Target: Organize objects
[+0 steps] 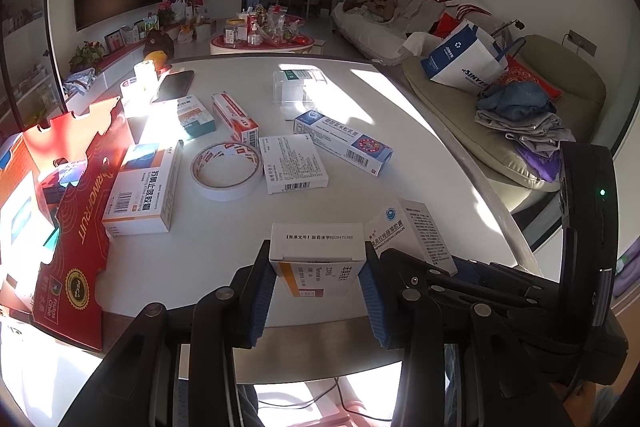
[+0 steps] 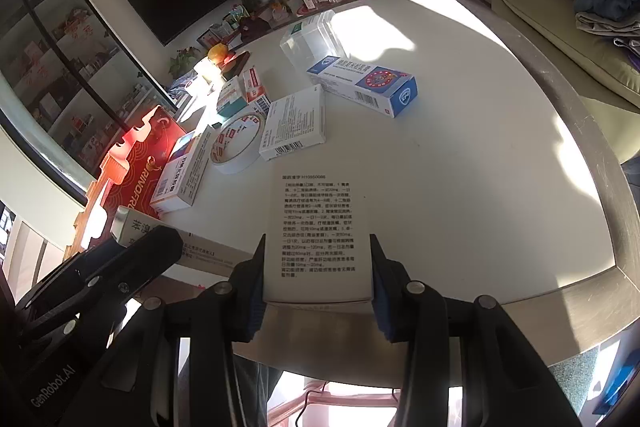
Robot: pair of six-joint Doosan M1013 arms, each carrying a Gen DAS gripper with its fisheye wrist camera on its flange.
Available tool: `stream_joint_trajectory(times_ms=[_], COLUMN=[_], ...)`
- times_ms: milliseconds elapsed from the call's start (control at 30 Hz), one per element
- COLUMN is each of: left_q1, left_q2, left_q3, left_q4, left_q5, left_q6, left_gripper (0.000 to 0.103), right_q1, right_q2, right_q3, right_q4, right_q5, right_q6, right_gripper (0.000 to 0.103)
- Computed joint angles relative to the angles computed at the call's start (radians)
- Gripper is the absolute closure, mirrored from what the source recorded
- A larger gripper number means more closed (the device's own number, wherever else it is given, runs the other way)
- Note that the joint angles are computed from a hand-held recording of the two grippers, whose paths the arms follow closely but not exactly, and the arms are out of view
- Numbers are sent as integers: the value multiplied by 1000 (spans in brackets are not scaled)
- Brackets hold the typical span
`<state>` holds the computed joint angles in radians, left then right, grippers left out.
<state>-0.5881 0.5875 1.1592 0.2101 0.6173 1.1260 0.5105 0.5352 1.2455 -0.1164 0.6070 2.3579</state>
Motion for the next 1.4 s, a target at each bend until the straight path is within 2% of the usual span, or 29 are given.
stream_joint_trajectory(times_ms=[767, 1400], left_q1=[3, 7], left_q2=[-13, -16], left_q3=[21, 31], left_q4=[-9, -17], left_q5=[-41, -51], left_q6=[-5, -4], left_gripper=[60, 60], right_q1=[4, 5], right_q2=[11, 11], right_q3=[-31, -30], right_q4=[-1, -4], right_q5=[39, 41], right_q6=[-30, -21], right_gripper=[61, 61])
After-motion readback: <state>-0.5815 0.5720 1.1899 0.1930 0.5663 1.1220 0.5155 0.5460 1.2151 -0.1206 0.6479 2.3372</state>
